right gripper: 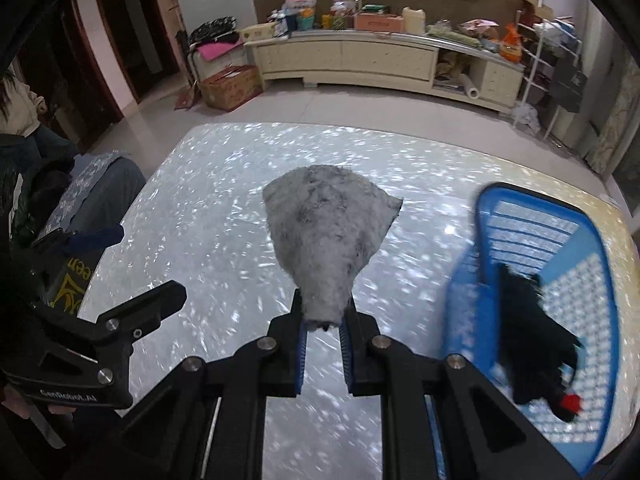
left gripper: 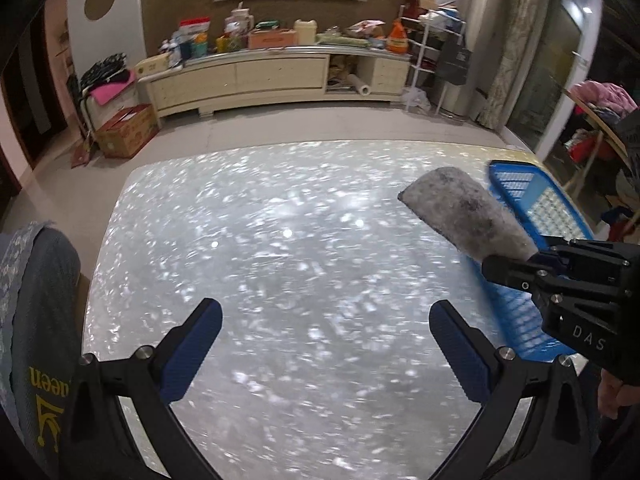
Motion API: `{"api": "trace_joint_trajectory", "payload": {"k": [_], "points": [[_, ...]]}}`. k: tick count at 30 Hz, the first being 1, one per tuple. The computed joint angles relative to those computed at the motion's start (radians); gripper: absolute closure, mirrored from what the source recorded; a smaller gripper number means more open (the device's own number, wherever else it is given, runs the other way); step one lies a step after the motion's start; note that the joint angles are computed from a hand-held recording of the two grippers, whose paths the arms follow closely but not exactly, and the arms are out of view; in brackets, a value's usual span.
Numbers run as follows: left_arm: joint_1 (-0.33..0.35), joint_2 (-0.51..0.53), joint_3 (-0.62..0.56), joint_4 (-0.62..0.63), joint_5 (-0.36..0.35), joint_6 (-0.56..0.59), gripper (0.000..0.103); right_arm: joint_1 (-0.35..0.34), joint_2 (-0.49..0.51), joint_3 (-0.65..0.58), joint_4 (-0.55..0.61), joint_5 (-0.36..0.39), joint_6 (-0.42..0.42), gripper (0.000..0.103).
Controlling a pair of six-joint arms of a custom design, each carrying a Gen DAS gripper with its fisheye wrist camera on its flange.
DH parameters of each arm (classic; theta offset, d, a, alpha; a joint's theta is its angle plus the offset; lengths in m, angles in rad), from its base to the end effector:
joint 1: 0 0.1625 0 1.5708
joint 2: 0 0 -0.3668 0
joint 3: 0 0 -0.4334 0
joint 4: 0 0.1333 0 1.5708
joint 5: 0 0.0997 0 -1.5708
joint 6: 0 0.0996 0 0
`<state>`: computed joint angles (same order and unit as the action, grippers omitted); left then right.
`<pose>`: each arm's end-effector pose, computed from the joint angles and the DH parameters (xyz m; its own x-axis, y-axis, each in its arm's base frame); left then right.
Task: Organize soft objects
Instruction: 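Carry the grey pad into the basket and open the right gripper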
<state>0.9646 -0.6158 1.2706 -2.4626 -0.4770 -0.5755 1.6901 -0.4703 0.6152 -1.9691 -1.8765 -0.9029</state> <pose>-0.2455 -0.7434 0.0894 -0.7177 -0.3591 -0.5967 0.1946 0.7192 -0.6670 0.2069 -0.8576 0.1992 -0.5015 -0.7785 0.3773 -0.8218 0.5650 0.0735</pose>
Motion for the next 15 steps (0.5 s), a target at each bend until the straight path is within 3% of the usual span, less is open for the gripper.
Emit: {"api": "trace_joint_trajectory", "payload": {"k": [9, 15], "points": [[-0.043, 0.121, -0.165, 0.042, -0.018, 0.044, 0.0, -0.038, -0.06, 0.008, -0.023, 0.021, -0.008, 0.089], [-0.05, 0.226, -0.317, 0.087, -0.045, 0.083, 0.0, -0.068, -0.038, -0.077, 0.001, 0.022, 0.003, 0.089]]}}
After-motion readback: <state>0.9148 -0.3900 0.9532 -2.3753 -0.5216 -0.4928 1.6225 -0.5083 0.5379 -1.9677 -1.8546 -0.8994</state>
